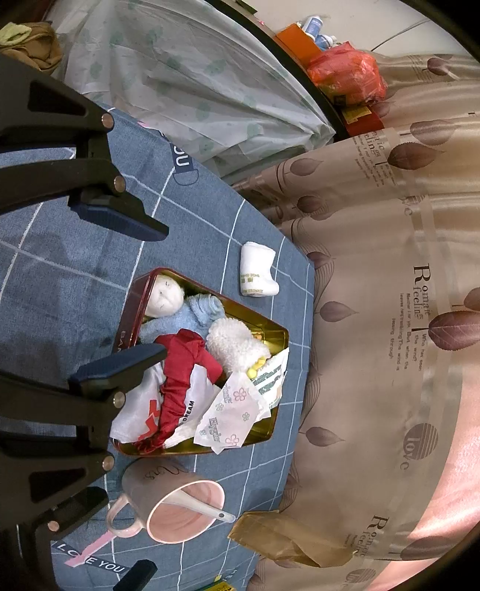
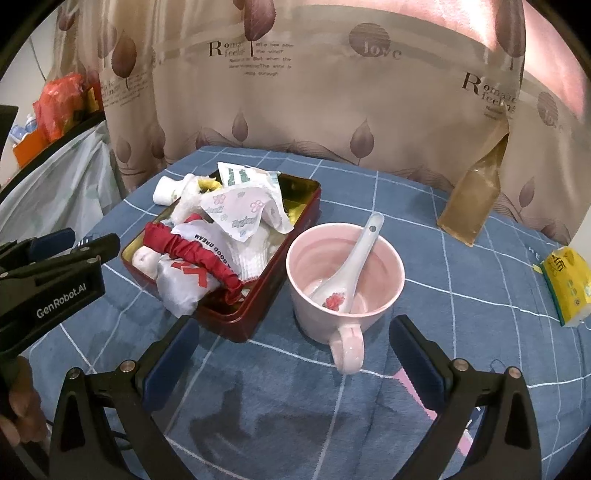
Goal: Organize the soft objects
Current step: 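Withdraw both tools away from the filled gold tin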
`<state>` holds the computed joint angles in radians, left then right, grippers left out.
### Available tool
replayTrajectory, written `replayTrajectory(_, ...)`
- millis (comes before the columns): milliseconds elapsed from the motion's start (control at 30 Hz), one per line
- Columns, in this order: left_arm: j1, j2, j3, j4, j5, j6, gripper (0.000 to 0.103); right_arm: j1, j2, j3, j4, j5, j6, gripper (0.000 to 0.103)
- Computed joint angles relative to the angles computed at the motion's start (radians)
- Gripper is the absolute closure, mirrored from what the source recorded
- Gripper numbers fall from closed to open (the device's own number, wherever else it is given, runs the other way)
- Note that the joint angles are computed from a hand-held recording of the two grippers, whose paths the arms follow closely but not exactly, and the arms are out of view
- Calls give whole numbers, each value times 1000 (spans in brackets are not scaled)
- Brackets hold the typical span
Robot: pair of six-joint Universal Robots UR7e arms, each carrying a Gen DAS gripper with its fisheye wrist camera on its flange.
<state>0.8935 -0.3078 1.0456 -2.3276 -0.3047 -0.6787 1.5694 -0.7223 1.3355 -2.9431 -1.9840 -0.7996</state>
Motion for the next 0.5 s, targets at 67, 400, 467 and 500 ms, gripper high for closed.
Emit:
replayTrajectory(67, 0, 1, -1, -4, 1, 2, 44, 0, 1, 0, 2, -4, -4, 1)
replayTrajectory(400, -4, 6, -11, 4, 0, 3, 44, 4, 7, -1, 13, -15, -18, 1)
replayTrajectory(467, -4, 6, -10, 2, -1, 3, 44, 5, 8, -2, 16, -18, -21, 1)
replayTrajectory(500, -4, 6, -10, 2, -1, 2, 44, 5, 7, -1, 14, -18, -21, 1)
